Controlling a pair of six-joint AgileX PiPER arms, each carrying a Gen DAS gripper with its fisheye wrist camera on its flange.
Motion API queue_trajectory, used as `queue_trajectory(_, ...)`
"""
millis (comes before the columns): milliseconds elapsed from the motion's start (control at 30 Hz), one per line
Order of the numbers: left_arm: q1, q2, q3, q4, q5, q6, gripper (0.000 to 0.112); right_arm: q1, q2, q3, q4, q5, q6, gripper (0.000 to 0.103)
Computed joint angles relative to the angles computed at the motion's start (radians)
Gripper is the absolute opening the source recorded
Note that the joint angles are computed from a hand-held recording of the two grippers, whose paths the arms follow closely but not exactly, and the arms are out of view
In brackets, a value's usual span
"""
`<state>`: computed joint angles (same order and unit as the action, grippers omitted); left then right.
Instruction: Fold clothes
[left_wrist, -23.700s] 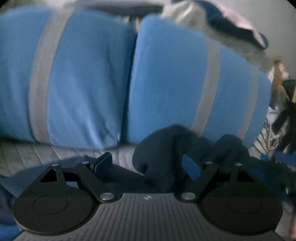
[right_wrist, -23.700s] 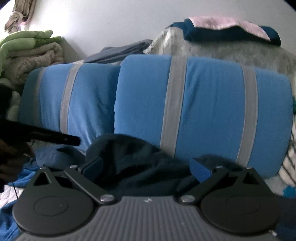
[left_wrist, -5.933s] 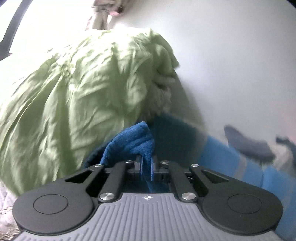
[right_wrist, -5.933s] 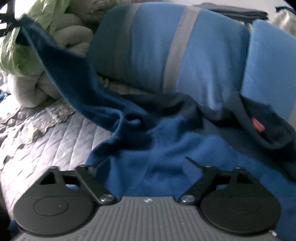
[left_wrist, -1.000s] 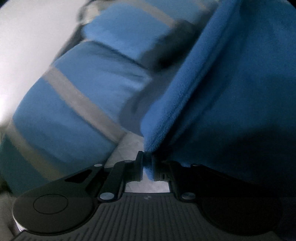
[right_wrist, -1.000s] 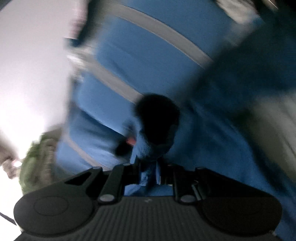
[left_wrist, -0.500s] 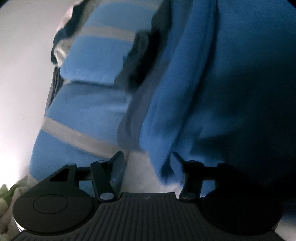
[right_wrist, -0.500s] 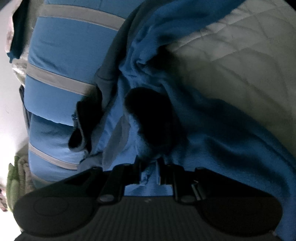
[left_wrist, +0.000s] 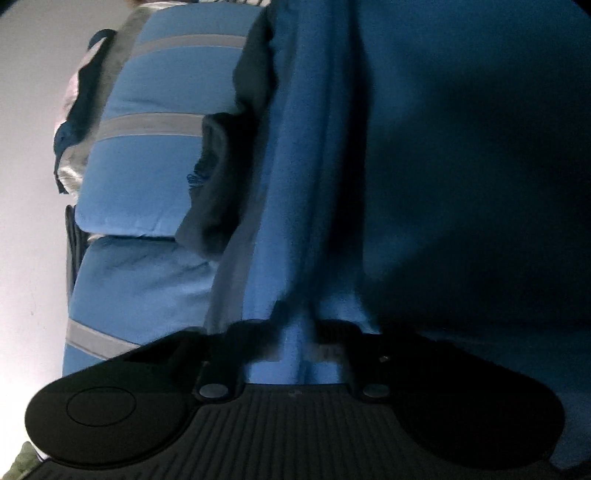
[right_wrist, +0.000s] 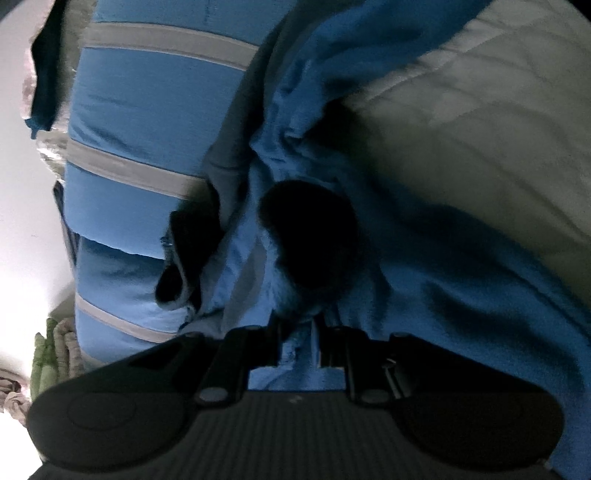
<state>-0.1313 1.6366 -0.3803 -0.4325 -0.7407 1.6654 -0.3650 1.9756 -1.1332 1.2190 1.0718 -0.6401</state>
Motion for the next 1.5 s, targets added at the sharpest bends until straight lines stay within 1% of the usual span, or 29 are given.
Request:
queue_trajectory(67,0.006,-0.027,0.001,-0.013,0.050,0.007,0.007,-0.001,-0.003,0.004,-0.033,-0.011,0.019,0.015)
queue_trajectory(100,0.004,-0.040,0.020,-0.013,0.058,0.014,0.007,-0.002,-0.006,0.007,-0.050,-0.018,0.028,0.015)
queue_trajectory(133,0.002,-0.037,0.032,-0.009,0.048,0.024,0.007,0.008,-0.011,0.014,-0.063,-0.037,0.038,0.015)
queue_trajectory(267,-0.004,0.000,0.027,-0.042,0.059,0.054,0.007,0.020,-0.029,0.056,-0.076,-0.079,0.028,0.015)
queue_trajectory(333,-0.010,0.016,0.013,-0.063,0.064,0.041,0.007,0.020,-0.029,0.060,-0.070,-0.082,0.021,0.015)
queue_trajectory(433,-0.011,0.024,-0.024,-0.101,0.100,0.046,0.007,0.016,-0.022,0.062,-0.058,-0.084,0.015,0.016)
queue_trajectory(500,-0.034,0.026,-0.015,-0.141,0.090,0.039,0.008,0.019,-0.022,0.065,-0.049,-0.088,0.013,0.016)
queue_trajectory(600,-0.066,0.037,-0.003,-0.187,0.053,0.027,0.010,0.021,-0.028,0.064,-0.051,-0.086,-0.006,0.023)
queue_trajectory(633,-0.071,0.039,0.000,-0.189,0.040,0.017,0.013,0.020,-0.040,0.068,-0.053,-0.092,-0.023,0.047)
queue_trajectory(667,-0.073,0.045,0.004,-0.189,0.016,-0.002,0.021,0.019,-0.053,0.071,-0.054,-0.099,-0.040,0.053)
queue_trajectory(700,-0.074,0.040,0.011,-0.200,-0.006,-0.027,0.028,0.014,-0.072,0.084,-0.046,-0.108,-0.065,0.068)
queue_trajectory(733,-0.076,0.035,0.018,-0.213,-0.029,-0.051,0.041,0.009,-0.090,0.093,-0.040,-0.115,-0.085,0.082)
queue_trajectory(767,-0.068,0.011,0.022,-0.219,-0.021,-0.077,0.053,0.001,-0.110,0.108,-0.032,-0.119,-0.113,0.086)
queue_trajectory(800,-0.049,-0.036,0.022,-0.223,0.027,-0.095,0.058,-0.006,-0.131,0.121,-0.024,-0.123,-0.140,0.087)
queue_trajectory(833,-0.029,-0.083,0.019,-0.230,0.079,-0.109,0.068,-0.011,-0.159,0.139,-0.023,-0.132,-0.174,0.088)
queue_trajectory(867,-0.009,-0.134,0.014,-0.245,0.143,-0.116,0.071,-0.014,-0.193,0.164,-0.018,-0.153,-0.216,0.088)
queue_trajectory(933,0.020,-0.240,0.004,-0.301,0.268,-0.118,0.071,-0.019,-0.264,0.214,0.004,-0.197,-0.321,0.088)
queue_trajectory(1000,0.025,-0.321,-0.012,-0.410,0.356,-0.099,0.071,-0.013,-0.330,0.256,0.059,-0.249,-0.436,0.088)
queue_trajectory(1067,0.040,-0.375,-0.045,-0.525,0.449,-0.088,0.071,0.005,-0.387,0.290,0.132,-0.305,-0.555,0.088)
queue_trajectory(1133,0.048,-0.394,-0.070,-0.558,0.491,-0.180,0.071,0.038,-0.423,0.307,0.199,-0.334,-0.684,0.088)
queue_trajectory(1167,0.037,-0.384,-0.088,-0.609,0.485,-0.199,0.071,0.068,-0.431,0.308,0.226,-0.350,-0.733,0.088)
queue_trajectory(1300,-0.062,-0.251,-0.201,-0.872,0.346,-0.125,0.071,0.211,-0.430,0.290,0.314,-0.421,-0.905,0.088)
queue_trajectory(1333,-0.102,-0.220,-0.217,-0.897,0.280,-0.149,0.071,0.252,-0.421,0.278,0.328,-0.440,-0.938,0.088)
queue_trajectory(1367,-0.138,-0.187,-0.232,-0.911,0.216,-0.183,0.071,0.292,-0.408,0.259,0.312,-0.457,-0.932,0.088)
queue_trajectory(1400,-0.144,-0.162,-0.241,-0.884,0.192,-0.243,0.071,0.331,-0.394,0.239,0.293,-0.473,-0.922,0.088)
queue_trajectory(1433,-0.147,-0.136,-0.248,-0.847,0.170,-0.312,0.071,0.369,-0.377,0.215,0.270,-0.487,-0.908,0.088)
queue_trajectory(1500,-0.136,-0.089,-0.224,-0.727,0.102,-0.503,0.071,0.443,-0.332,0.151,0.210,-0.512,-0.866,0.088)
